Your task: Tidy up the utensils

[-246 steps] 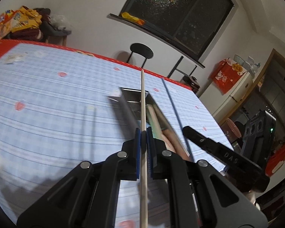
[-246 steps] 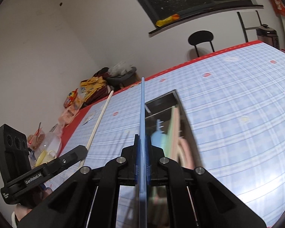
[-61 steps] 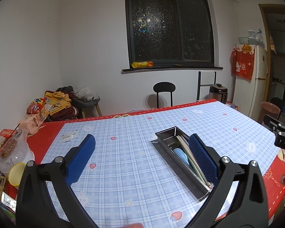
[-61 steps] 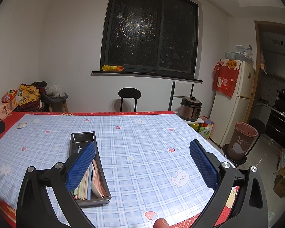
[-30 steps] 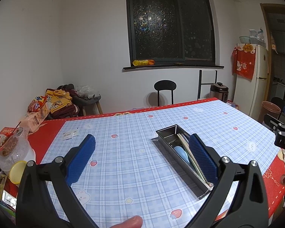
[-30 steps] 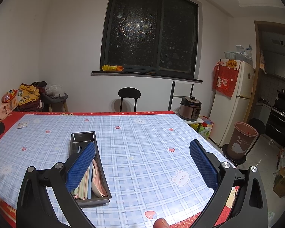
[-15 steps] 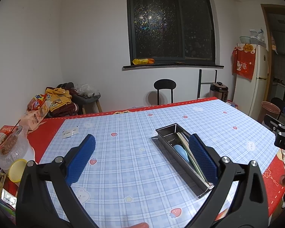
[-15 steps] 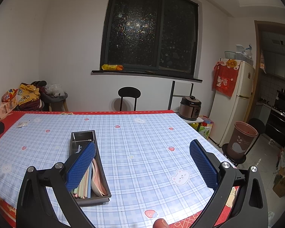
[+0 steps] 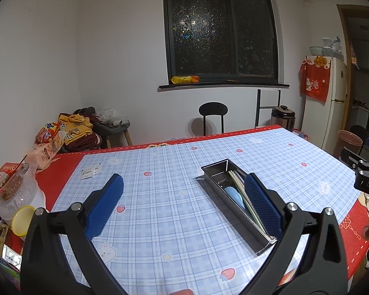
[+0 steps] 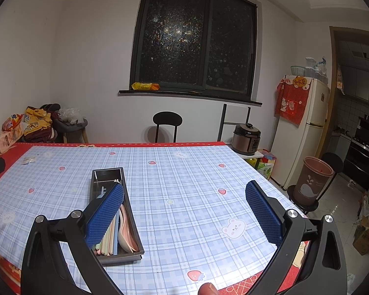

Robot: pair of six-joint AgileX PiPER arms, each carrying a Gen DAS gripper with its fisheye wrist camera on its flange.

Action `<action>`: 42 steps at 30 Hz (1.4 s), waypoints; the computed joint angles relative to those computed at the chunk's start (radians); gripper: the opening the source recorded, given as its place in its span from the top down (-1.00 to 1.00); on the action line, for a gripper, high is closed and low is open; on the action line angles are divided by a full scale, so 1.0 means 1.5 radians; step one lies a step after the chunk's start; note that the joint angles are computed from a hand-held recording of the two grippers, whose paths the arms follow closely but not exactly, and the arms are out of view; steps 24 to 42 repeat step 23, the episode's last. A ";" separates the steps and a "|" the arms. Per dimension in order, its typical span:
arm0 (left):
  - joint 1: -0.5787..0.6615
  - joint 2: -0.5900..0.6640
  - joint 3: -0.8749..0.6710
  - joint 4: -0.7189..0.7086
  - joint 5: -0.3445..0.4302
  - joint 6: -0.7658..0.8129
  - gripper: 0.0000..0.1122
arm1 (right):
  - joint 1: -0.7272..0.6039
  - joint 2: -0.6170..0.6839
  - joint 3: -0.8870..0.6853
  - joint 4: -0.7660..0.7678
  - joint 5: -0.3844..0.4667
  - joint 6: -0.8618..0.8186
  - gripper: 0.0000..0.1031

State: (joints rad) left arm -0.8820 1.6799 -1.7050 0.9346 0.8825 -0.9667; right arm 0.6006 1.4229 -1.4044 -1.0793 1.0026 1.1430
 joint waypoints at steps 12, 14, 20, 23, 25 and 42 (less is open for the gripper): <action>-0.004 -0.007 0.009 0.032 0.007 -0.024 -0.73 | 0.001 0.000 0.001 -0.001 0.000 0.002 -0.89; -0.004 -0.008 0.007 0.026 0.005 -0.017 -0.73 | 0.000 0.001 0.001 -0.001 0.001 0.001 -0.89; 0.001 -0.003 -0.005 0.007 0.007 -0.002 -0.73 | 0.002 -0.001 0.007 -0.004 0.001 0.007 -0.89; -0.001 -0.002 -0.006 0.007 0.007 0.001 -0.73 | 0.002 -0.001 0.007 -0.004 0.002 0.006 -0.89; -0.001 -0.002 -0.006 0.007 0.007 0.001 -0.73 | 0.002 -0.001 0.007 -0.004 0.002 0.006 -0.89; -0.001 -0.002 -0.006 0.007 0.007 0.001 -0.73 | 0.002 -0.001 0.007 -0.004 0.002 0.006 -0.89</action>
